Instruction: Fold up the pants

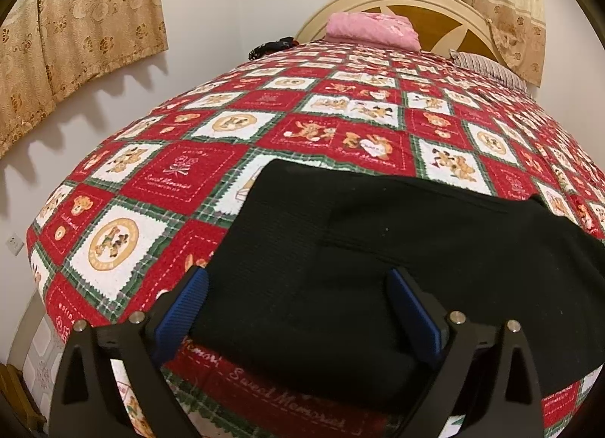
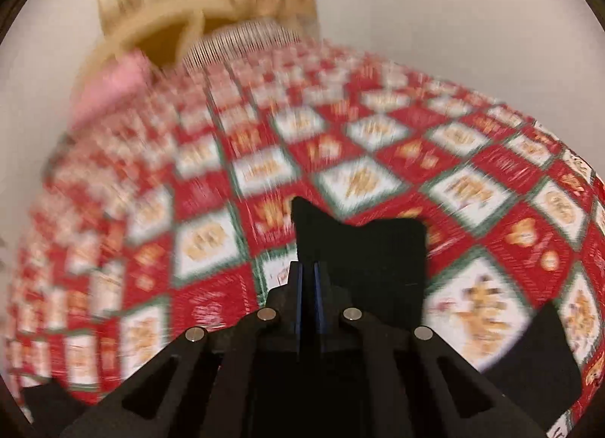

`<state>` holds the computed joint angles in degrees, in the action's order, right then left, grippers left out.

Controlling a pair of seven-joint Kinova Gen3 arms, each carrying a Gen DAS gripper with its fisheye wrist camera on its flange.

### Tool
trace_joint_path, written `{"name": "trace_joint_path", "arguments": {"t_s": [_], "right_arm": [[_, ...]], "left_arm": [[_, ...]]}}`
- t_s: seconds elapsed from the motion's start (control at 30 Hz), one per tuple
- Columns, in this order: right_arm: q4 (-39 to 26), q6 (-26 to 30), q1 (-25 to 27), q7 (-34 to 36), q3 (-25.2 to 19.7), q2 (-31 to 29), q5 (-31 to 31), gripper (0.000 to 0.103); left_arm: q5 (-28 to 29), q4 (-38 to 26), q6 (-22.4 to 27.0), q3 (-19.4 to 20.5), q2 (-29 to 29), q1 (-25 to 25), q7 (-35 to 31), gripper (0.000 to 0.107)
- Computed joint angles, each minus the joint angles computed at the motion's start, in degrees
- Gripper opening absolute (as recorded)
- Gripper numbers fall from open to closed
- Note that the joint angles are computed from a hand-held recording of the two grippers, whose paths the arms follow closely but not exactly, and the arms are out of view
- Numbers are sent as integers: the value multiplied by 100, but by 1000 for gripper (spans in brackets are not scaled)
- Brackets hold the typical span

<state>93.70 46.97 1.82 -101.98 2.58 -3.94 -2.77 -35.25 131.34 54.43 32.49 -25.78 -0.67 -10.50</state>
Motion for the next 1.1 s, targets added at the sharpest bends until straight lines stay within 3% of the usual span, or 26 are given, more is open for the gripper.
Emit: {"name": "trace_joint_path", "arguments": {"t_s": [0.2, 0.27, 0.37, 0.47, 0.57, 0.73, 0.8, 0.83, 0.87, 0.97, 1.1], "right_arm": [[1185, -559, -289, 1021, 1582, -1593, -1398, 6], [1657, -574, -66, 1389, 1822, -2012, -1768, 6], [2154, -580, 321, 1506, 1843, -2329, -1670, 3], [2580, -446, 516, 1432, 2144, -2505, -1441, 1], [2918, -605, 304, 1630, 2668, -2681, -1613, 0], [2781, -786, 131, 1731, 2678, -3077, -1397, 1], [2542, -686, 8, 1740, 2654, -2892, -1287, 17], [2412, -580, -38, 1773, 2669, -2701, -1284, 50], [2365, -522, -160, 1742, 2788, -2593, -1344, 76], [2534, -634, -710, 1929, 3446, -2695, -1887, 77], [2814, -1045, -837, 1885, 3570, -2850, -2110, 71]], "left_arm": [[-15, 0, 16, 56, 19, -45, 56, 99], [-31, -2, 41, 105, 32, -62, 102, 99], [-42, -16, 91, 131, 52, -51, 150, 99], [-76, -12, 110, 139, 73, -29, 200, 99], [-121, -12, 133, 145, 110, -2, 251, 100], [-160, -34, 197, 78, 167, 85, 321, 102], [-158, -44, 234, 51, 192, 106, 386, 103], [-143, -42, 224, -3, 187, 139, 397, 103], [-134, -39, 220, -44, 181, 169, 401, 103], [-152, -29, 251, -24, 178, 205, 466, 103], [-150, -27, 267, -80, 194, 287, 475, 103]]}}
